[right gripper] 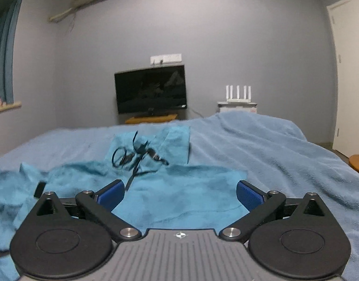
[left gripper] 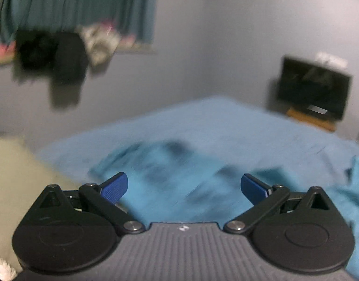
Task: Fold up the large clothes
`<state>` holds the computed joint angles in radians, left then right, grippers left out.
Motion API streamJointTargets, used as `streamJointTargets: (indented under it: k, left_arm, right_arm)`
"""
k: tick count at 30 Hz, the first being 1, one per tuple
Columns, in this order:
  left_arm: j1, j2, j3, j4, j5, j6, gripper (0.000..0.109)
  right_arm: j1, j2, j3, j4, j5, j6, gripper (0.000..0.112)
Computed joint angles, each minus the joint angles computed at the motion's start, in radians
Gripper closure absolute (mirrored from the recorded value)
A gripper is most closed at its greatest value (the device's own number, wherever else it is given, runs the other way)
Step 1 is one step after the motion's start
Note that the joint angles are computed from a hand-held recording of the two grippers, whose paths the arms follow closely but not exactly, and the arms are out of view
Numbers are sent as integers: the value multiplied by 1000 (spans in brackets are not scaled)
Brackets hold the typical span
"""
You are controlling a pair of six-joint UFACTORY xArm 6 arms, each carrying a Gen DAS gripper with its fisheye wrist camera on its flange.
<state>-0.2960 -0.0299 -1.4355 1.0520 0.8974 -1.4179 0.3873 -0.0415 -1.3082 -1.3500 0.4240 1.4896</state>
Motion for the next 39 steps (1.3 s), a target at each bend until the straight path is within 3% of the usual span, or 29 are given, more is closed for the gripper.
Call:
streamJointTargets:
  k: [5, 10, 13, 17, 19, 24, 30, 33, 39]
  left_arm:
    - [82, -20, 96, -86, -71, -60, 6]
    - [151, 6, 142, -160, -198, -39, 6]
    - [180, 20, 157, -122, -270, -73, 6]
    - [211, 78, 101, -80, -298, -91, 9]
    - [226, 101, 75, -109, -315, -69, 18]
    - [249, 146, 21, -250, -272, 3, 63]
    - [275, 83, 90, -165, -348, -142, 107]
    - [279, 50, 105, -85, -397, -196, 109]
    - [249, 30, 40, -37, -436, -150, 109]
  right_arm:
    - [-29, 25, 16, 175, -70, -122, 10]
    - [-35, 53, 6, 262, -38, -133, 13]
    - [-35, 72, -4, 296, -23, -151, 15]
    - [-31, 86, -13, 314, -5, -184, 15]
    - [-28, 97, -24, 348, 8, -228, 17]
    - [-21, 108, -34, 395, 24, -299, 18]
    - [-23, 93, -16, 412, 18, -328, 18]
    - [-25, 85, -8, 414, 14, -328, 18]
    - [-28, 71, 7, 415, -1, -331, 18]
